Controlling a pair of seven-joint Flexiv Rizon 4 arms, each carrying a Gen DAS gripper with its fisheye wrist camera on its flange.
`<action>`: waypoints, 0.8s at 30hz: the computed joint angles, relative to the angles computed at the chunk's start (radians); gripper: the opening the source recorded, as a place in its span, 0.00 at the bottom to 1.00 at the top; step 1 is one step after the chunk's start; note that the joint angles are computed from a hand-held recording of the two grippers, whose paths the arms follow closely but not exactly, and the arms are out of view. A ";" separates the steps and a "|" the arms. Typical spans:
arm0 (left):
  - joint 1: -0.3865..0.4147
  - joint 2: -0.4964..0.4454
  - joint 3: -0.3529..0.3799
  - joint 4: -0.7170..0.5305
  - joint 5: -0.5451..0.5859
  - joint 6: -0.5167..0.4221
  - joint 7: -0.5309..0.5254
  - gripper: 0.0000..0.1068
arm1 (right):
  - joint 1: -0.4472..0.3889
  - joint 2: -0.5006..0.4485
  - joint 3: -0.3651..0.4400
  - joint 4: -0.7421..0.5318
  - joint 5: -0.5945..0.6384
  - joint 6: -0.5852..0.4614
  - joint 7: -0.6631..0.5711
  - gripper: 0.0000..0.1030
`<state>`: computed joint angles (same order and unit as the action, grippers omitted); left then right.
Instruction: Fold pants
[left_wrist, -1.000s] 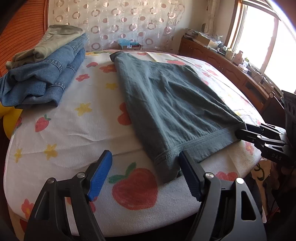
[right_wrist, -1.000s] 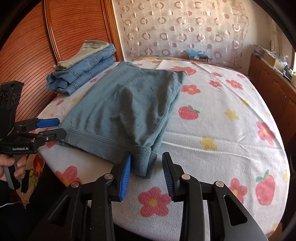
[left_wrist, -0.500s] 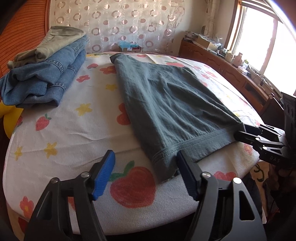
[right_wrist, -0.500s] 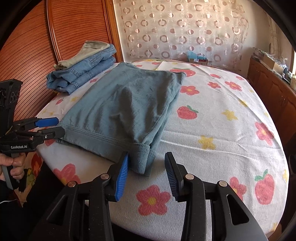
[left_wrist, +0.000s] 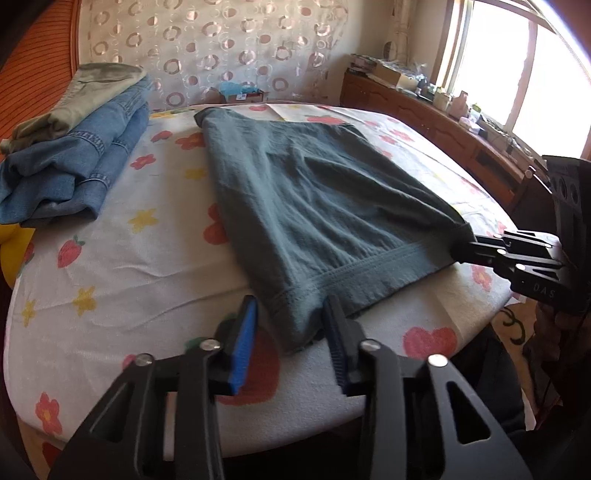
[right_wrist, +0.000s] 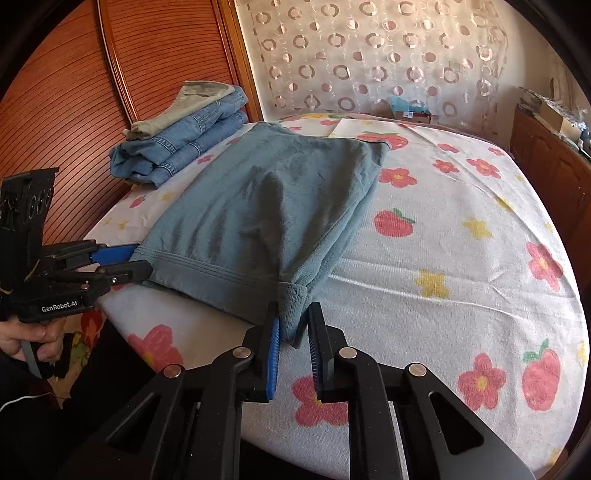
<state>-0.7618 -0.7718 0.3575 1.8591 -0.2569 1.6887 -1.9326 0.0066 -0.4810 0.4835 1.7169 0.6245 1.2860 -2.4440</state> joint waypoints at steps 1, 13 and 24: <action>-0.010 -0.001 0.011 -0.005 0.000 -0.008 0.000 0.25 | -0.012 0.003 0.011 -0.002 0.012 -0.006 -0.010 0.13; -0.012 0.020 0.065 -0.064 0.011 -0.002 0.017 0.15 | -0.027 0.018 0.002 -0.092 0.161 -0.076 -0.106 0.13; 0.049 -0.010 0.102 -0.204 0.036 -0.073 -0.006 0.15 | 0.068 -0.060 -0.061 -0.242 0.095 -0.058 -0.003 0.13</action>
